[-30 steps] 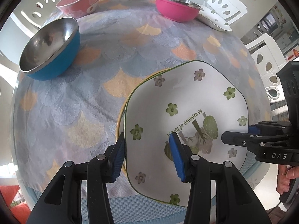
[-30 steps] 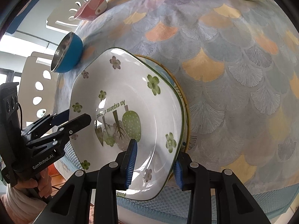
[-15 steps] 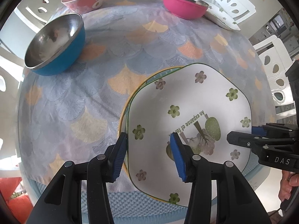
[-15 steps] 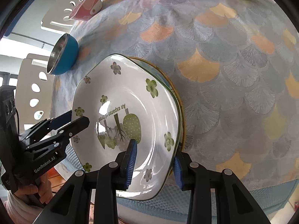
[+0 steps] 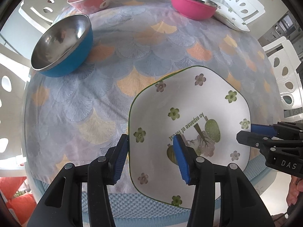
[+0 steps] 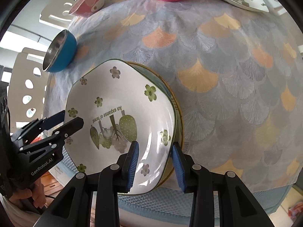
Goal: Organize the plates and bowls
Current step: 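Carry the square plate onto the Sunflower plate with both grippers and release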
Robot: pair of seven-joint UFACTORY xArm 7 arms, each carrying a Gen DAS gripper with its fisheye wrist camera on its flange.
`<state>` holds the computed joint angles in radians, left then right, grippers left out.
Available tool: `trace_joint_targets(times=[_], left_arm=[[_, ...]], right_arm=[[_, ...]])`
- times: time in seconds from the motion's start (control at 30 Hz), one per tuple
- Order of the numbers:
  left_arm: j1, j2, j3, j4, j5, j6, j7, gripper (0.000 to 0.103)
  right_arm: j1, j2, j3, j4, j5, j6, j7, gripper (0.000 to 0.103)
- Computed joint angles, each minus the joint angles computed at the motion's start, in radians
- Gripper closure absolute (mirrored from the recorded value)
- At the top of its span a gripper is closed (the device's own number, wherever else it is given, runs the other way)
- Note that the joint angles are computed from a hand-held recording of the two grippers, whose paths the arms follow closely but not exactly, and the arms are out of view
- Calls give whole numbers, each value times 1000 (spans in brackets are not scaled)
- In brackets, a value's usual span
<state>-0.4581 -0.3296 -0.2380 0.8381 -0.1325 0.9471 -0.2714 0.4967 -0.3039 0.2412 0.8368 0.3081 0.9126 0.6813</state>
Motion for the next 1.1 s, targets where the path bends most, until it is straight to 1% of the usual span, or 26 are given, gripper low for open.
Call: trace_joint_targets(times=[0.1,0.23,0.33,0.5,0.53,0.63,0.83,1.0,1.07,1.1], left_arm=[[3,10,-4,13,12,14,-12,57],[5,22,-8,27,22,30,-29,57],[5,34,-15,38,35,34,-47,56],[3,56,-22,61,57,49,-85,55],[3,61,-24,67,64,54,-97,54],[4,79,-28,80,82,73,-130,53],[3,93,-25,92,91,95,-173,53],[11,109,-20,150,108,142,-212,53],[16,116,-18,181,116,155,-224,50],[18,126,-20,205,124,158,-234,47]], right_arm=[[1,-9,-8,-11,15,-9,-10,68],[-2,-17,-5,-11,0,-13,-15,68],[0,-22,-9,-18,9,-20,-28,68],[-2,-37,-13,-30,13,-25,-46,68],[-3,-40,-14,-32,13,-23,-50,68],[-3,-43,-20,-39,27,-25,-60,68],[-7,-52,-30,-55,49,-42,-89,68],[-7,-98,-61,-97,97,-78,-151,68],[-11,-118,-81,-106,118,-76,-183,68],[-14,-130,-105,-106,136,-62,-217,68]])
